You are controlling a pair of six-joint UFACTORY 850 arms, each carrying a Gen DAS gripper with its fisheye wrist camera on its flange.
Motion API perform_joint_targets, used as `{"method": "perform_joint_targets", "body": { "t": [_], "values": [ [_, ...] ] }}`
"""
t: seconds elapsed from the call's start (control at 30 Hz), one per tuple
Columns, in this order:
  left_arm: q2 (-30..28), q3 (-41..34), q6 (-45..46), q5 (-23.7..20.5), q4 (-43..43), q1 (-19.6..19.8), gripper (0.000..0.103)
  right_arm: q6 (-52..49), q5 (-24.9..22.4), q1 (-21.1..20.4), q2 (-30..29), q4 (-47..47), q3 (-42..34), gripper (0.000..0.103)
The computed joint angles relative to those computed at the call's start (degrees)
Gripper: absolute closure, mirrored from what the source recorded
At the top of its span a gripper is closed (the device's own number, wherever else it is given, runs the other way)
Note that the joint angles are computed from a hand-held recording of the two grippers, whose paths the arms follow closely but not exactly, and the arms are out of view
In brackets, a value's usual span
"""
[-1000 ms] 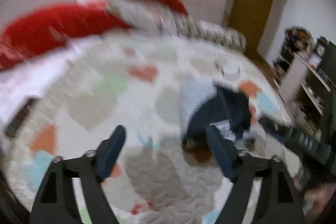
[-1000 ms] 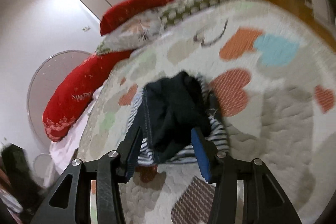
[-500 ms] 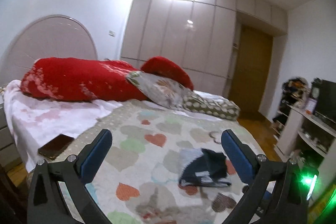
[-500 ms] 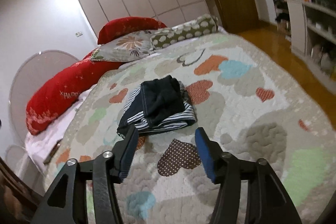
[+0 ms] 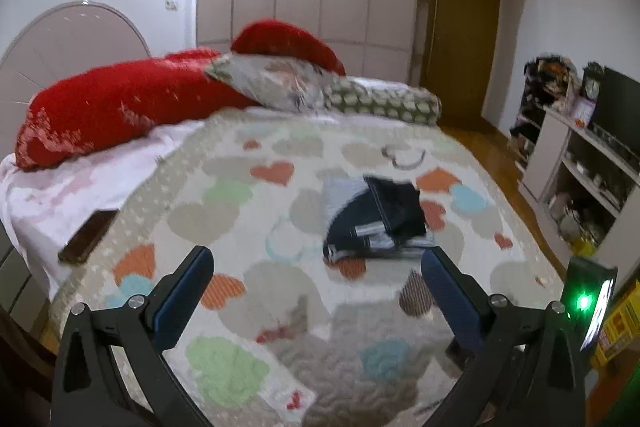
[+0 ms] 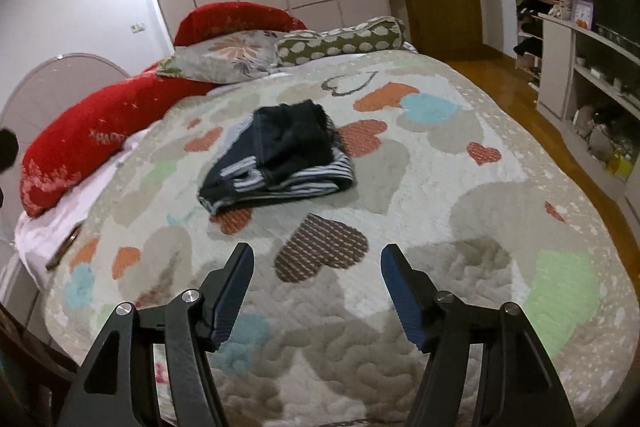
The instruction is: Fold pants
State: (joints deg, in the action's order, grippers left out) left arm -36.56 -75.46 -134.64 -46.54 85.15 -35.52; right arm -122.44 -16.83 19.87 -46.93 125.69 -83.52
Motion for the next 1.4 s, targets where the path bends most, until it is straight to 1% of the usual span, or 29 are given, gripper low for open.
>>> {"method": "perform_joint_targets", "body": {
  "t": [0.13,0.23,0.33,0.43,0.57,0.83,0.9,0.93,1.0,1.17,1.4],
  "values": [
    [-1.55,-1.46,3.07,1.51,-2.82,0.38,0.0,1.53,2.57,-0.51,-0.77,1.11,-0.67,0.032],
    [-2.42,-2.3,5.41,3.53,-5.43,1.04,0.0,-1.83,3.79,-0.48,-1.0,4.98,-0.64,0.032],
    [-2.59,-2.32,6.15,4.36,-6.83,1.29,0.0,-2.21,4.58,-0.25,-1.14,4.9,-0.75,0.032],
    [-3.37,-3.31,8.91,3.75,-9.62,1.43,0.0,-6.21,4.87,0.11,-0.91,8.16,-0.42,0.032],
    [-3.97,-3.92,11.01,4.51,-11.83,1.8,0.0,-8.42,4.97,0.49,-0.82,9.35,-0.23,0.031],
    [-4.65,-4.27,12.9,6.19,-13.09,2.05,0.0,-13.16,5.29,0.96,-0.66,13.2,0.18,0.03],
    [-4.8,-4.38,13.34,6.52,-13.29,2.1,0.0,-16.23,5.26,1.02,-0.56,16.19,0.39,0.03],
    [-4.84,-4.39,13.39,6.62,-13.29,2.1,0.0,-19.6,5.2,1.1,-0.42,19.41,0.63,0.03],
    [-4.91,-4.45,13.38,6.6,-13.28,2.06,0.0,-22.33,5.1,1.22,-0.33,21.92,0.78,0.03],
    [-5.09,-4.68,13.65,6.69,-13.75,2.05,0.0,-21.9,5.64,1.31,-0.55,21.12,0.57,0.029],
    [-5.3,-4.5,13.77,8.12,-13.87,2.26,0.0,-21.94,5.76,1.31,-0.67,21.08,0.48,0.029]
  ]
}}
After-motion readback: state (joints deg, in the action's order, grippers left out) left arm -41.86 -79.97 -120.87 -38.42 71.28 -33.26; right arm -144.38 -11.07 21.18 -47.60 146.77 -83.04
